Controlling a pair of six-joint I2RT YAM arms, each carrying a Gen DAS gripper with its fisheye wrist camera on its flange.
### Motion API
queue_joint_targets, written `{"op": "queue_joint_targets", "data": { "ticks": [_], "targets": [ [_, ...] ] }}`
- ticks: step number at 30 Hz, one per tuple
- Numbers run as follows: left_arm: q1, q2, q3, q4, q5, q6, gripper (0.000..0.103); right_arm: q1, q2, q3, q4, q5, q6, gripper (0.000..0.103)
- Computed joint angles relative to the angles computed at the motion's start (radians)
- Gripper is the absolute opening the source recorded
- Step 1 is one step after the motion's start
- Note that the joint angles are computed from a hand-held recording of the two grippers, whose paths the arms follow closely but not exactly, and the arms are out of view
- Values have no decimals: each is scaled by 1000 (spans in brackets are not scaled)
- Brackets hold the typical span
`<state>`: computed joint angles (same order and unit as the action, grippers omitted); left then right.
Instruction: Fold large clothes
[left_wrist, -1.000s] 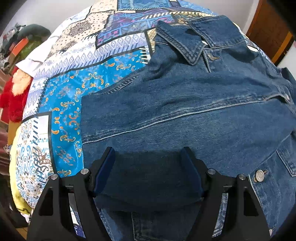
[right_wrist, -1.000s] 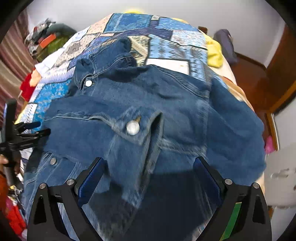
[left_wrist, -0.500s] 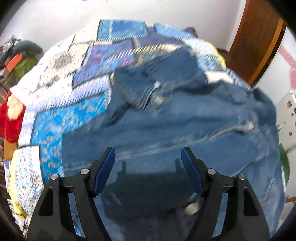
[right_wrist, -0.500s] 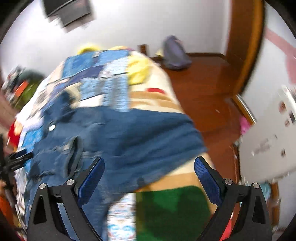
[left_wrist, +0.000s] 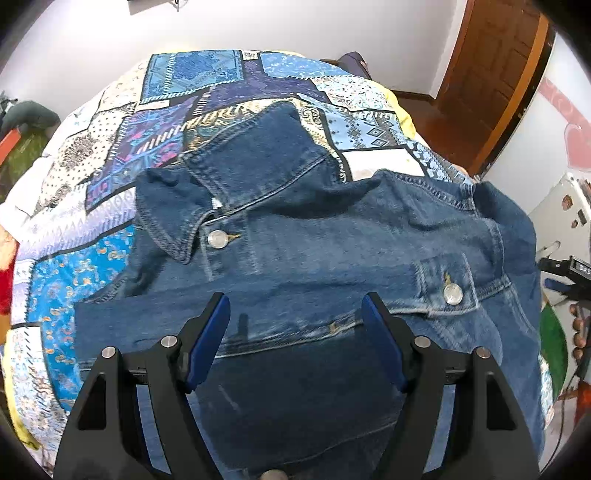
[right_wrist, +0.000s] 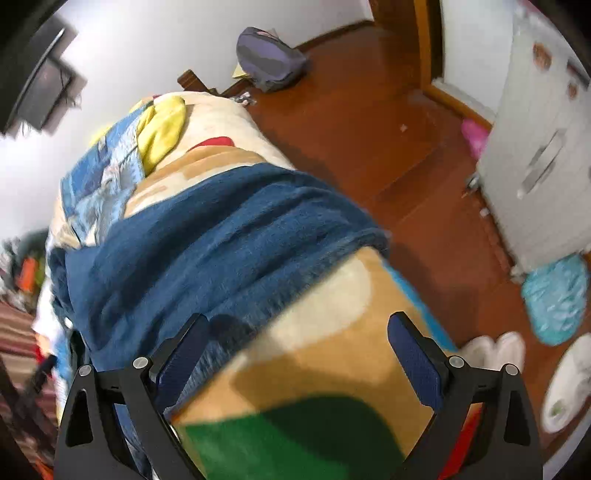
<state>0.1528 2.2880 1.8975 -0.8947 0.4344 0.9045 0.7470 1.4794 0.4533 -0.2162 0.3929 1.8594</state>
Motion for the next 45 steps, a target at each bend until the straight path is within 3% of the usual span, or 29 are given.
{"op": "queue_joint_targets", "data": {
  "ticks": [5,9,11,13,14,16,18,25,30,33,39,45],
  "targets": [
    [-20,9,20,-23,18,-34,73,-117,109,-107,395,-28,-45,93],
    [-23,-16,-9,3,29,-34,73,-185,201,-61,426,-28,-83,92],
    [-20,-28,-20,9,41,-29,73,-213,207,-50,426,-31,-109,86],
    [-16,-38,-24,7,52,-23,73,-224,185,-42,391,-19,-126,59],
    [-13,-43,-26,5,59,-20,73,-226,172,-34,360,-16,-129,53],
    [-4,-58,-31,5,72,-13,73,-213,136,-10,291,7,-141,29],
    [3,-73,-41,15,81,-10,73,-192,110,46,179,36,-156,22],
    [57,-145,-57,28,157,23,73,-46,31,342,-241,220,-255,21],
    [103,-165,-29,-6,216,55,73,61,97,624,-394,354,-367,21],
    [131,-169,-9,-25,245,75,73,98,194,814,-402,381,-480,21],
    [192,-138,75,-87,286,121,73,111,511,1240,-389,267,-705,21],
    [245,-49,210,-168,279,146,73,109,832,1595,-487,93,-728,21]
  ]
}}
